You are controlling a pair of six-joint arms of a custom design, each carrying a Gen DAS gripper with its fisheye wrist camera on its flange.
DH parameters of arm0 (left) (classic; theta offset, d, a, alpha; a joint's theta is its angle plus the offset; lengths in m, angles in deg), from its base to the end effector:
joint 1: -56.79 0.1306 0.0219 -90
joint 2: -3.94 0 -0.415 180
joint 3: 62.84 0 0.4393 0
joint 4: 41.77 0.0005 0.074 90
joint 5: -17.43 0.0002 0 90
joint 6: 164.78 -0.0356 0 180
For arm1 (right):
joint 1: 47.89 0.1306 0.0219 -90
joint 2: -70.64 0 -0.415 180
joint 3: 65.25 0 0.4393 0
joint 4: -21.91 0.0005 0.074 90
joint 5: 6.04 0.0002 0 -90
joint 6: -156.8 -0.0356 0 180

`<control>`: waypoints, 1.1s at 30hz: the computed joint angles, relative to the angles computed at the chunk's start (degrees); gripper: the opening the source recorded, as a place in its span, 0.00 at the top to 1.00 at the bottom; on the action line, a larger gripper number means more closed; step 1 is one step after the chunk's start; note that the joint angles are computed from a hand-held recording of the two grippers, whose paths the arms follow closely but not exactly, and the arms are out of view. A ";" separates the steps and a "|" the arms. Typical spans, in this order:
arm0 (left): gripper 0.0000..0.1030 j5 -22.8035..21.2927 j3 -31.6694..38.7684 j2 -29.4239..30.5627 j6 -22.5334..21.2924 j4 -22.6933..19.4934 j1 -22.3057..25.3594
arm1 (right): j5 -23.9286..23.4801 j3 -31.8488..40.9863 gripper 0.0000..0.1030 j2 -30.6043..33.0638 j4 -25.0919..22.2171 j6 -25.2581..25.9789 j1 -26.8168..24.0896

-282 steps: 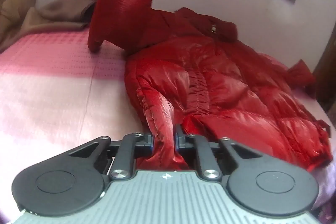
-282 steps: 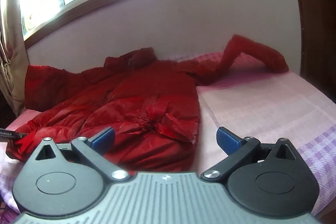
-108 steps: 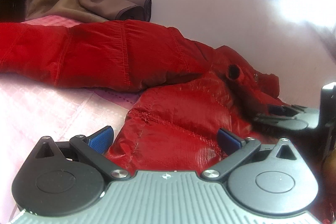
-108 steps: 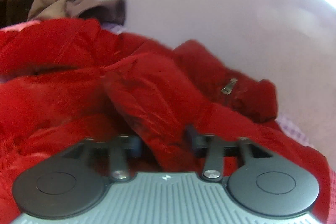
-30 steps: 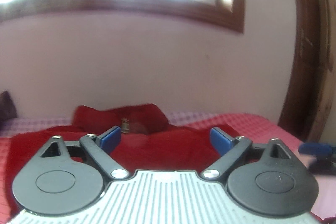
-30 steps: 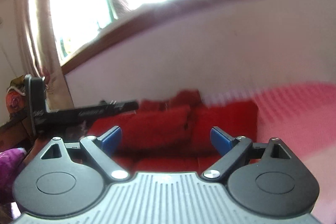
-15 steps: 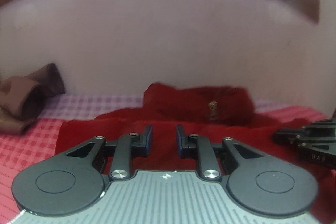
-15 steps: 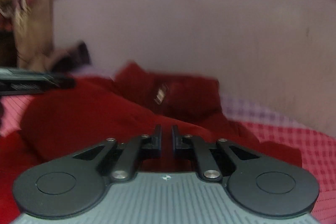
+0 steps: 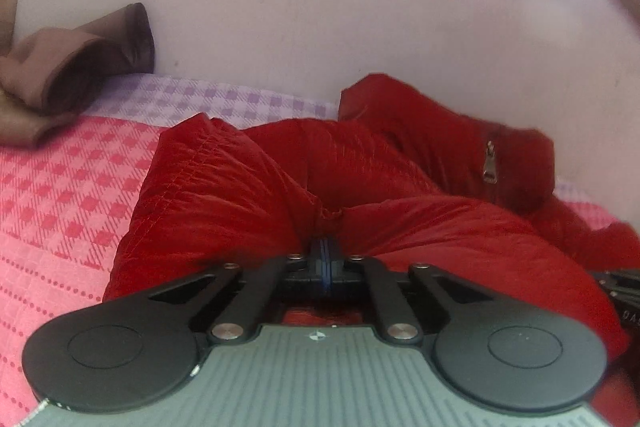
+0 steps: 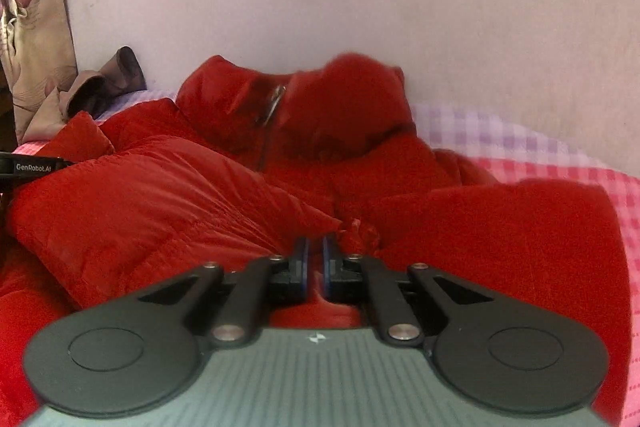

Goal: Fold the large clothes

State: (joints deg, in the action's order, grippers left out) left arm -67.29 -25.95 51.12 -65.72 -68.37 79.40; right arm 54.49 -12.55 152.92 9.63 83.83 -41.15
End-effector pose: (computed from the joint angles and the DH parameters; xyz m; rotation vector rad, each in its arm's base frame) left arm 0.2410 0.0963 0.2907 -0.5543 2.1410 0.0291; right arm 0.4213 0.0669 0.2548 -0.7123 2.1184 0.4925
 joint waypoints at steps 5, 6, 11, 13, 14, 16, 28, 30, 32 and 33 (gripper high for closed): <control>0.89 -0.46 -1.06 0.97 -1.09 2.05 -0.42 | -1.10 -0.64 0.96 0.85 2.07 -1.59 -0.46; 0.89 -0.47 -1.12 1.05 -1.10 2.08 -0.41 | -1.29 -0.74 0.96 0.98 2.36 -1.84 -0.54; 0.89 0.80 -1.48 1.64 -1.16 3.04 0.46 | -2.10 -1.00 0.96 2.00 4.35 -2.80 -0.83; 0.89 1.17 -1.48 1.68 -0.89 2.97 0.65 | -2.04 -1.39 0.96 1.86 5.04 -3.04 -0.83; 0.89 1.21 -1.49 1.67 -0.78 2.98 0.68 | -1.66 -1.64 0.96 1.74 5.53 -2.88 -0.67; 0.89 0.99 -1.54 1.56 -0.67 2.98 0.54 | -1.10 -1.87 0.96 1.58 6.02 -2.69 -0.46; 0.74 1.78 -1.17 -4.63 2.52 -1.79 1.85 | -0.24 -3.09 0.93 -1.29 6.77 -1.78 -0.39; 0.42 -0.27 -0.74 -10.04 1.91 -5.58 1.10 | 1.46 -3.18 0.86 -4.61 4.04 -1.14 -0.66; 0.15 -3.68 -0.71 -18.38 -1.04 -9.65 -0.29 | -0.86 -5.83 0.60 -10.65 5.34 -2.98 -2.45; 0.08 -4.39 -0.64 -23.18 -3.69 -12.00 -0.54 | -4.91 -7.34 0.26 -14.86 4.38 -3.40 -4.61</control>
State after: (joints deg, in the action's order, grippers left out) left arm -71.68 -26.59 27.95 -69.41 -80.37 78.86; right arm 49.58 -19.89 138.06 14.01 80.44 -45.76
